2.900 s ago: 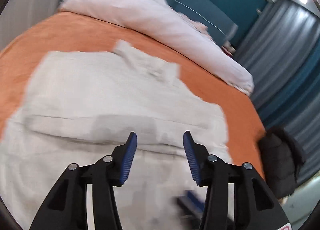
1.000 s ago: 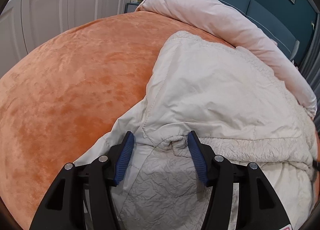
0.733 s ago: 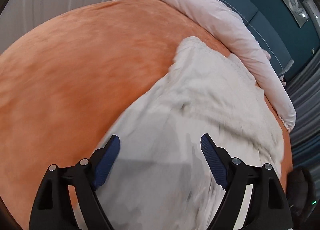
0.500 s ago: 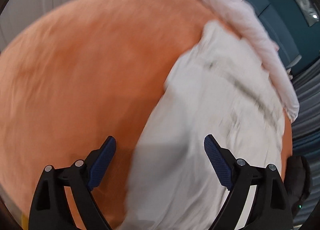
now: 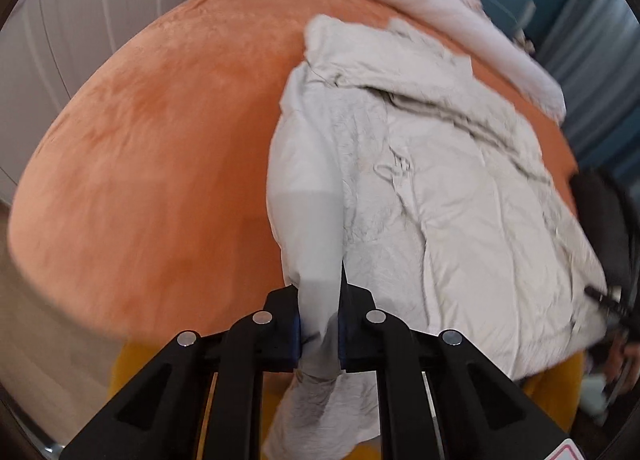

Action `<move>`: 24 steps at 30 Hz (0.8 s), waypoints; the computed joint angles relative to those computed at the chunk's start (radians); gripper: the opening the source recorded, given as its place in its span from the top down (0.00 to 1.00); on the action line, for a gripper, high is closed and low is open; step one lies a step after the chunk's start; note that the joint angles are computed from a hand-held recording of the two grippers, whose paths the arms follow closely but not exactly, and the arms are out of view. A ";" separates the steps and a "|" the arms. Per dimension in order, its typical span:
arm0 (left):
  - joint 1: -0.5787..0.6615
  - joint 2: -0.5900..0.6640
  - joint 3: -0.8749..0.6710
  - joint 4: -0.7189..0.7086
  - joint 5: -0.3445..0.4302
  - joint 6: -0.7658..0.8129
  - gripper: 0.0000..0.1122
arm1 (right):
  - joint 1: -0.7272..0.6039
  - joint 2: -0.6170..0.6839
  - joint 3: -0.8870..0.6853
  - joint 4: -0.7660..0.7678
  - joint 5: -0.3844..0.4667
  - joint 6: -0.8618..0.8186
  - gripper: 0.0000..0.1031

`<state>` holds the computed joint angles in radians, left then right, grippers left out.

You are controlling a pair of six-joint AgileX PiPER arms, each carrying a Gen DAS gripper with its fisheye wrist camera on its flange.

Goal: Fold large clothes

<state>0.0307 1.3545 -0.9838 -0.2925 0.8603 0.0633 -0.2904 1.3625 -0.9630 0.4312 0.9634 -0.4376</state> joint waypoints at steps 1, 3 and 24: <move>0.001 -0.053 0.046 0.013 0.029 0.006 0.91 | -0.009 -0.044 0.044 -0.024 0.028 -0.003 0.87; -0.008 -0.162 0.141 0.044 0.090 -0.013 0.90 | -0.032 -0.114 0.110 -0.068 0.111 -0.030 0.87; -0.138 0.573 -0.810 0.108 -0.163 -0.279 0.52 | 0.342 0.514 -0.756 0.144 -0.239 0.122 0.56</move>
<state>-0.1072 1.9271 -1.7934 -0.1846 0.6973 -0.2153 0.0515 1.8765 -1.7195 0.5757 0.7239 -0.3156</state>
